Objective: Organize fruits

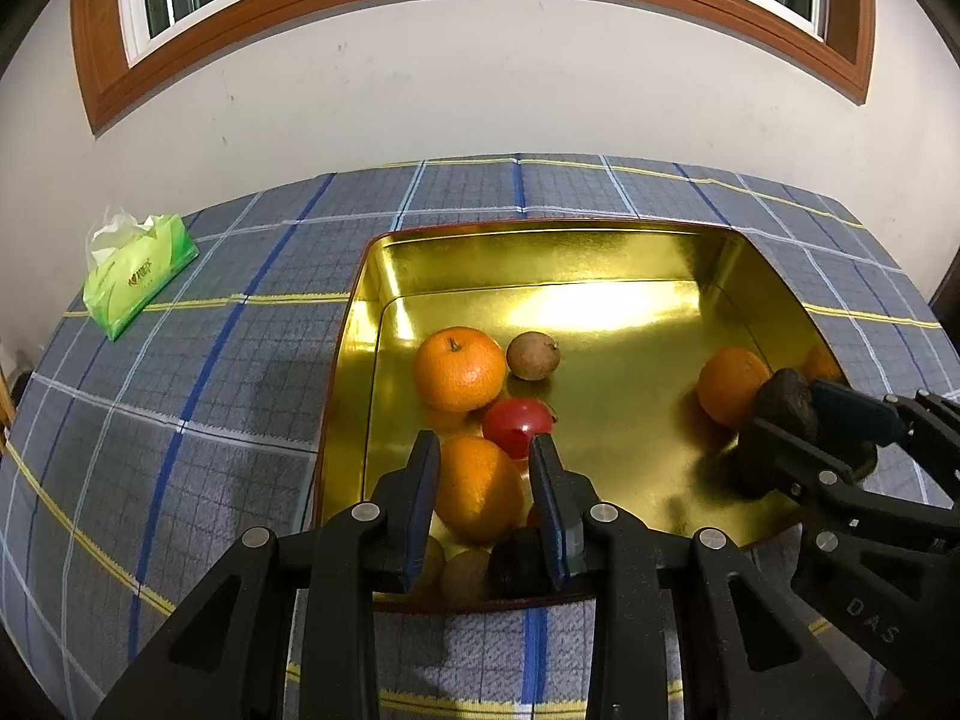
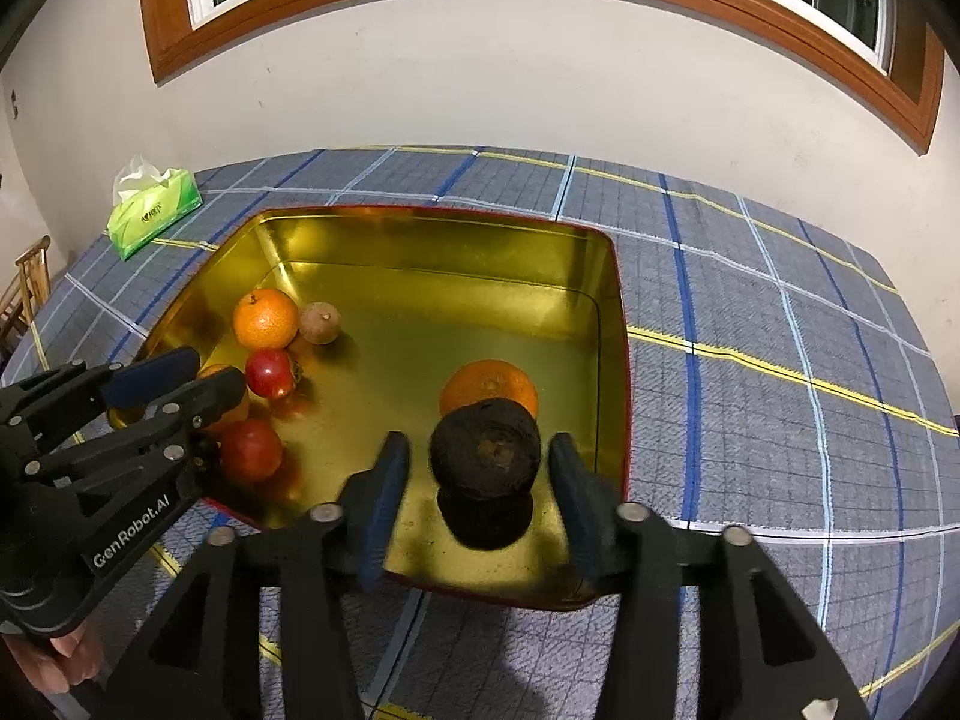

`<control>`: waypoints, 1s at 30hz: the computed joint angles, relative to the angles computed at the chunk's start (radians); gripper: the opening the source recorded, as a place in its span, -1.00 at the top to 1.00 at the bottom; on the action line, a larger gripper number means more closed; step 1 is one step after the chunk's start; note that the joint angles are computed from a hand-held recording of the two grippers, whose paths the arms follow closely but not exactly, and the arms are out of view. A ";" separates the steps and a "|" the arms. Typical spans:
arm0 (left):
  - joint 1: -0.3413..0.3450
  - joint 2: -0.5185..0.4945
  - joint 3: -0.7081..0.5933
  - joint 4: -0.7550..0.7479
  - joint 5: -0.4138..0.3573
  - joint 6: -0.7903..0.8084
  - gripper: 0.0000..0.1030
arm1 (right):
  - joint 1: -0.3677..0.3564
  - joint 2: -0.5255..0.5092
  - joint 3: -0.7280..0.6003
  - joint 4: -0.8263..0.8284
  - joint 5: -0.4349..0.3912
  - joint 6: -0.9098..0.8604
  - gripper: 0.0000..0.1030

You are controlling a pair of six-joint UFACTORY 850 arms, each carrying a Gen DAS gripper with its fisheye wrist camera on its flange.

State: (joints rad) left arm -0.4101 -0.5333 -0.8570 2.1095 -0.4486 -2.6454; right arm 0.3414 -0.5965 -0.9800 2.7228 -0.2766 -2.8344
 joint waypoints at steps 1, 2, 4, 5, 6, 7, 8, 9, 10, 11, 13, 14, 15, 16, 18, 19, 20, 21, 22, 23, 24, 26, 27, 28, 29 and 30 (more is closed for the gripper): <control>-0.001 0.003 0.003 0.000 0.002 -0.002 0.37 | 0.001 0.005 0.004 0.004 0.000 -0.004 0.00; -0.004 0.005 0.006 -0.005 0.000 0.001 0.37 | 0.003 0.011 0.009 0.010 -0.002 -0.009 -0.03; -0.005 0.011 0.011 -0.010 0.003 0.003 0.37 | 0.008 0.025 0.022 0.077 -0.003 -0.070 -0.21; -0.009 0.016 0.017 -0.010 0.001 0.000 0.36 | 0.009 0.034 0.031 0.101 -0.007 -0.090 -0.23; -0.013 0.024 0.023 -0.023 -0.003 0.009 0.36 | 0.007 0.042 0.039 0.096 -0.010 -0.082 -0.24; -0.015 0.030 0.029 -0.031 -0.003 0.013 0.36 | 0.005 0.052 0.048 0.091 -0.012 -0.072 -0.25; -0.017 0.042 0.038 -0.025 -0.004 0.003 0.36 | 0.004 0.060 0.056 0.091 -0.014 -0.069 -0.27; -0.021 0.053 0.049 -0.018 -0.008 -0.008 0.36 | 0.003 0.071 0.066 0.101 -0.014 -0.076 -0.33; -0.026 0.063 0.057 -0.019 -0.013 -0.009 0.36 | 0.001 0.082 0.077 0.104 -0.017 -0.076 -0.38; -0.033 0.075 0.069 -0.028 -0.021 -0.001 0.35 | 0.000 0.092 0.088 0.106 -0.020 -0.075 -0.40; -0.044 0.090 0.082 -0.039 -0.034 0.008 0.34 | -0.002 0.113 0.109 0.108 -0.020 -0.068 -0.42; -0.051 0.099 0.091 -0.052 -0.043 0.016 0.33 | -0.003 0.122 0.118 0.103 -0.019 -0.059 -0.43; -0.056 0.108 0.100 -0.059 -0.047 0.017 0.32 | -0.003 0.135 0.132 0.107 -0.019 -0.058 -0.44; -0.060 0.117 0.108 -0.061 -0.048 0.014 0.31 | -0.004 0.143 0.140 0.113 -0.019 -0.064 -0.48; -0.070 0.136 0.129 -0.064 -0.050 -0.001 0.30 | 0.000 0.163 0.165 0.147 -0.024 -0.098 -0.54; -0.073 0.141 0.135 -0.071 -0.050 -0.001 0.29 | 0.004 0.173 0.178 0.169 -0.027 -0.120 -0.55; -0.078 0.150 0.144 -0.075 -0.051 -0.005 0.28 | 0.007 0.183 0.192 0.183 -0.029 -0.135 -0.56; -0.080 0.156 0.152 -0.078 -0.053 -0.008 0.27 | 0.009 0.190 0.202 0.188 -0.030 -0.141 -0.56; -0.086 0.164 0.161 -0.089 -0.056 -0.006 0.26 | 0.013 0.200 0.216 0.199 -0.032 -0.151 -0.56; -0.090 0.169 0.168 -0.096 -0.059 -0.006 0.26 | 0.018 0.209 0.229 0.214 -0.034 -0.166 -0.57; -0.096 0.176 0.177 -0.106 -0.065 -0.007 0.25 | 0.022 0.215 0.238 0.228 -0.037 -0.182 -0.59; -0.110 0.190 0.192 -0.131 -0.076 0.002 0.24 | 0.031 0.230 0.260 0.256 -0.045 -0.214 -0.62; -0.112 0.195 0.199 -0.134 -0.079 0.003 0.24 | 0.037 0.236 0.269 0.270 -0.046 -0.231 -0.62; -0.119 0.203 0.207 -0.149 -0.085 0.013 0.24 | 0.042 0.240 0.273 0.284 -0.044 -0.245 -0.63; -0.123 0.207 0.210 -0.159 -0.089 0.021 0.24 | 0.045 0.245 0.280 0.289 -0.044 -0.249 -0.63; -0.129 0.215 0.218 -0.166 -0.093 0.026 0.24 | 0.047 0.252 0.288 0.280 -0.047 -0.237 -0.64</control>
State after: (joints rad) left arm -0.5387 -0.3180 -0.6394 1.9433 -0.5417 -2.6199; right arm 0.3884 -0.3450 -0.6918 3.0027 -0.3232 -3.0716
